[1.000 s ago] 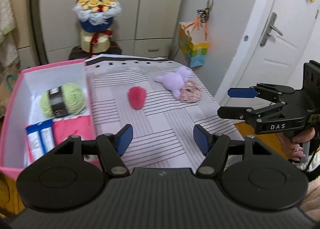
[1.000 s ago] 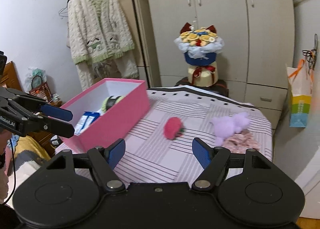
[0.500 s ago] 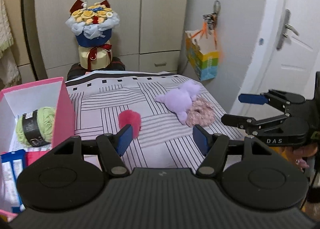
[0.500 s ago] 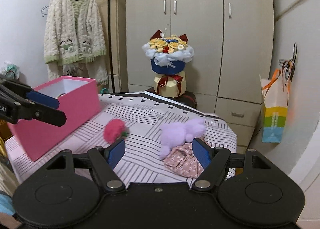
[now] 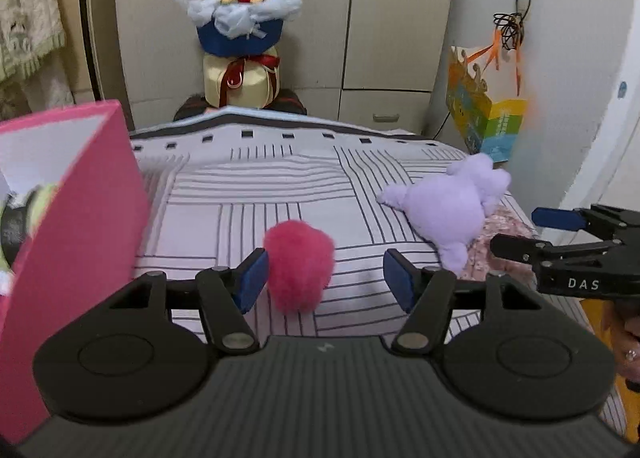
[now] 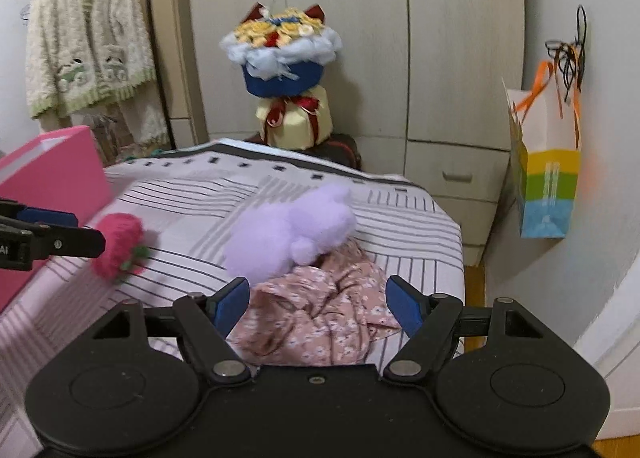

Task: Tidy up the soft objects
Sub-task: 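Close the left gripper on the red pom-pom while the right gripper closes on the pink floral cloth, then lift the pom-pom and floral cloth with both grippers and carry them toward the box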

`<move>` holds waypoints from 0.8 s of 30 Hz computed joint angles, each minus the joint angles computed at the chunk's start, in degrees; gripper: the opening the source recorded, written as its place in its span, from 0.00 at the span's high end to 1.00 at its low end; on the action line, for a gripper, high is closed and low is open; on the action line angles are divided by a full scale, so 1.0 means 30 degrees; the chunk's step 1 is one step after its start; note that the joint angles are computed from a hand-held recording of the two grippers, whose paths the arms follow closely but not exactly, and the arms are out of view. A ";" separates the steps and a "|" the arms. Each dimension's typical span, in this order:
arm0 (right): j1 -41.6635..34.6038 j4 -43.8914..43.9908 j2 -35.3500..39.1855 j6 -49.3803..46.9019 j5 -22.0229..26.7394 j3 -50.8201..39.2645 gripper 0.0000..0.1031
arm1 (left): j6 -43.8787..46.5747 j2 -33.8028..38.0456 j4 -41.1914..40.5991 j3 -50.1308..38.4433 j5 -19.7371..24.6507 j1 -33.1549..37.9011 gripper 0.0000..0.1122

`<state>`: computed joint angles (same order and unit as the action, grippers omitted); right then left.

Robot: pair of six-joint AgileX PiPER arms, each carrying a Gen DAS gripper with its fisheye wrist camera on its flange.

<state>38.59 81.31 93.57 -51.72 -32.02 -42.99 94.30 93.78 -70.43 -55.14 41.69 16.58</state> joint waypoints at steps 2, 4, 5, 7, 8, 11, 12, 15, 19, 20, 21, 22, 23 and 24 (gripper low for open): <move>-0.0409 -0.0811 0.0345 0.0444 0.0397 -0.0037 0.23 | 0.0134 0.0573 -0.0352 -0.0109 -0.0256 -0.0305 0.45; -0.0624 -0.0982 0.0640 0.0333 0.0668 -0.0170 0.23 | 0.2212 0.0529 -0.2501 0.0683 -0.1643 -0.0828 0.45; -0.0737 -0.1117 0.0738 0.0351 0.0851 -0.0213 0.23 | 0.2954 0.0521 -0.3237 0.0945 -0.2247 -0.1075 0.45; -0.1102 -0.1473 0.0960 0.0540 0.1470 -0.0304 0.23 | 0.3306 0.0801 -0.3775 0.0922 -0.3080 -0.1493 0.45; -0.1217 -0.1296 0.1089 0.0361 0.1653 -0.0442 0.23 | 0.3329 0.0901 -0.3982 0.0889 -0.3583 -0.1710 0.45; -0.1189 -0.1398 0.1470 0.0546 0.1587 -0.0516 0.23 | 0.3731 0.1262 -0.4637 0.0802 -0.4380 -0.2001 0.45; -0.0972 -0.1241 0.1549 0.0429 0.1304 -0.0492 0.23 | 0.3525 0.1391 -0.4534 0.0713 -0.4565 -0.2079 0.45; -0.0440 -0.0682 0.1532 -0.0077 0.0704 -0.0495 0.38 | 0.1724 0.1823 -0.3013 0.0188 -0.4609 -0.2118 0.50; 0.0626 -0.0161 0.1436 -0.0099 -0.0140 -0.0320 0.73 | 0.3644 0.1866 -0.4681 0.0719 -0.5303 -0.2256 0.70; 0.1022 0.0091 0.1499 -0.0019 -0.0583 -0.0308 0.76 | 0.3947 0.1839 -0.4978 0.0795 -0.5318 -0.2250 0.72; 0.1404 0.0456 0.1585 -0.0020 -0.1046 -0.0337 0.78 | 0.4030 0.1837 -0.5064 0.0825 -0.5180 -0.2164 0.73; 0.1699 0.0823 0.1632 -0.0029 -0.1369 -0.0375 0.80 | 0.4028 0.1779 -0.5099 0.0890 -0.5153 -0.2160 0.74; 0.2015 0.1227 0.1603 0.0053 -0.1640 -0.0389 0.81 | 0.4176 0.1716 -0.5274 0.0983 -0.5134 -0.2123 0.74; 0.2322 0.1524 0.1530 0.0281 -0.1870 -0.0358 0.82 | 0.4360 0.1626 -0.5412 0.1095 -0.5073 -0.2053 0.74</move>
<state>45.55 85.88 98.16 -50.87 -37.63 -44.06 107.39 98.66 -86.66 -51.86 26.47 10.42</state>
